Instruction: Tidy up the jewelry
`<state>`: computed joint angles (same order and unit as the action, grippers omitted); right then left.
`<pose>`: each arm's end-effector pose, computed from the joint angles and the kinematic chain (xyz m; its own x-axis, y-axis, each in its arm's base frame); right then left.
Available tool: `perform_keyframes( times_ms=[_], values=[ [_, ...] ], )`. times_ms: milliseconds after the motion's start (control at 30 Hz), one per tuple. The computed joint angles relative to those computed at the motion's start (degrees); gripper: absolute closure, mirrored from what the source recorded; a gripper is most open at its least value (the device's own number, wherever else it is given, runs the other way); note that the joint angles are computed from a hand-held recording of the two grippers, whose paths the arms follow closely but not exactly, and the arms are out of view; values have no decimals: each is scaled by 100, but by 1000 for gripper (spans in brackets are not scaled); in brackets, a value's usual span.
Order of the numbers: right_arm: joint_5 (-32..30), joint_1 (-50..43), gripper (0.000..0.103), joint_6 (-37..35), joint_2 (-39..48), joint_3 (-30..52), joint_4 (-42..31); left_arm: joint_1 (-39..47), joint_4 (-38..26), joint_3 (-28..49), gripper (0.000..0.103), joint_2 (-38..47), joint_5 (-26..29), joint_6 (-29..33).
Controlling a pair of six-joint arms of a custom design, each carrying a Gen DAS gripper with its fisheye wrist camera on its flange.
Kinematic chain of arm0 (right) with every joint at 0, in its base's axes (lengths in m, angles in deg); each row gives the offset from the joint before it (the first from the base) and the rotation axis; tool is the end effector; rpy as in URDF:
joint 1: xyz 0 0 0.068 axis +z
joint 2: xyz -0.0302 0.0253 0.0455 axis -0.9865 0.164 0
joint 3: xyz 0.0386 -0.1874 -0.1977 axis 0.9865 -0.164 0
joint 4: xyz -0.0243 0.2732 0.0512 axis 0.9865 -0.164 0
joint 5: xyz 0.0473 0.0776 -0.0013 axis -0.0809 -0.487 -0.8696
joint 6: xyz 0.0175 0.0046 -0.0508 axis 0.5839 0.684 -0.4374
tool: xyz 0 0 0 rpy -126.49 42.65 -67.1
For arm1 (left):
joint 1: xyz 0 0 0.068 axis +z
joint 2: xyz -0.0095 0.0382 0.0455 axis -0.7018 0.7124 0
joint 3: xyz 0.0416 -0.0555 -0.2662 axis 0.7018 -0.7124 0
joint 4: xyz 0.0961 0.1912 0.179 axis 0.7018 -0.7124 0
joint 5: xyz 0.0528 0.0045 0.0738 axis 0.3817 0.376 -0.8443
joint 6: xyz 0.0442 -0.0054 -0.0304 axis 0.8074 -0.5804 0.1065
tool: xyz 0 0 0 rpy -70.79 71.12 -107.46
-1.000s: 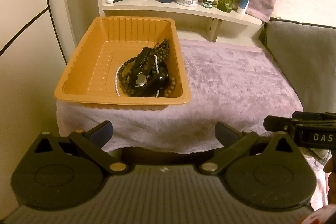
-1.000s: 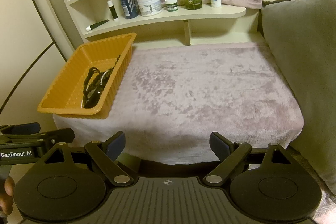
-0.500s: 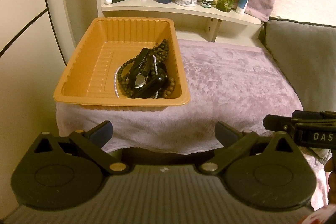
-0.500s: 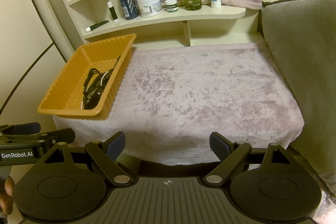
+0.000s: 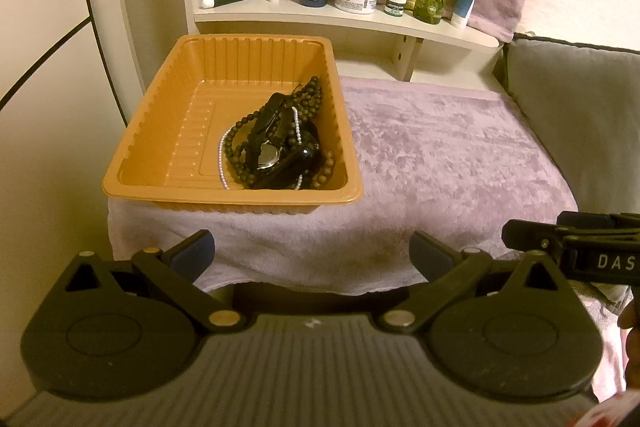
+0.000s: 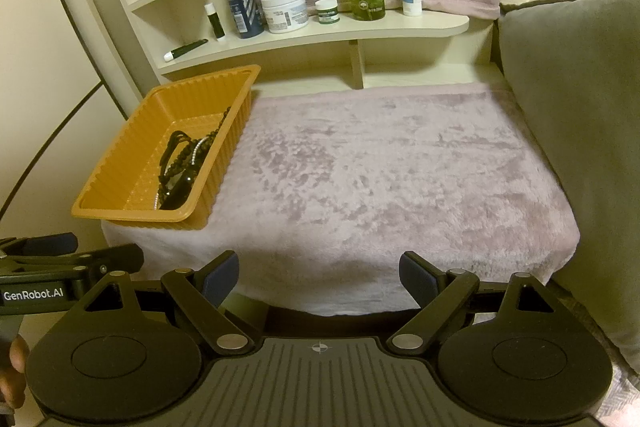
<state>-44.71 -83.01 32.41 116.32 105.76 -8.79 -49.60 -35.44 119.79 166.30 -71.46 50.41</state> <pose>0.2635 -0.0008 0.2814 -0.7651 0.1335 -0.6300 -0.0718 0.9545 0.2894 0.3047 -0.0311 0.2673 -0.7562 0.0776 -0.6497 0.1749 0.9808 -0.0865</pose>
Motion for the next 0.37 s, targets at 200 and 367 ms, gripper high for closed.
perform_keyframes(
  times_ms=[200, 367],
  values=[
    [19, 17, 16, 25, -10, -15, 12, 1, 21, -10, 0, 9, -1, 10],
    [6, 8, 16, 15, -8, -16, 11, -11, 134, -86, 0, -33, -8, 0]
  ],
)
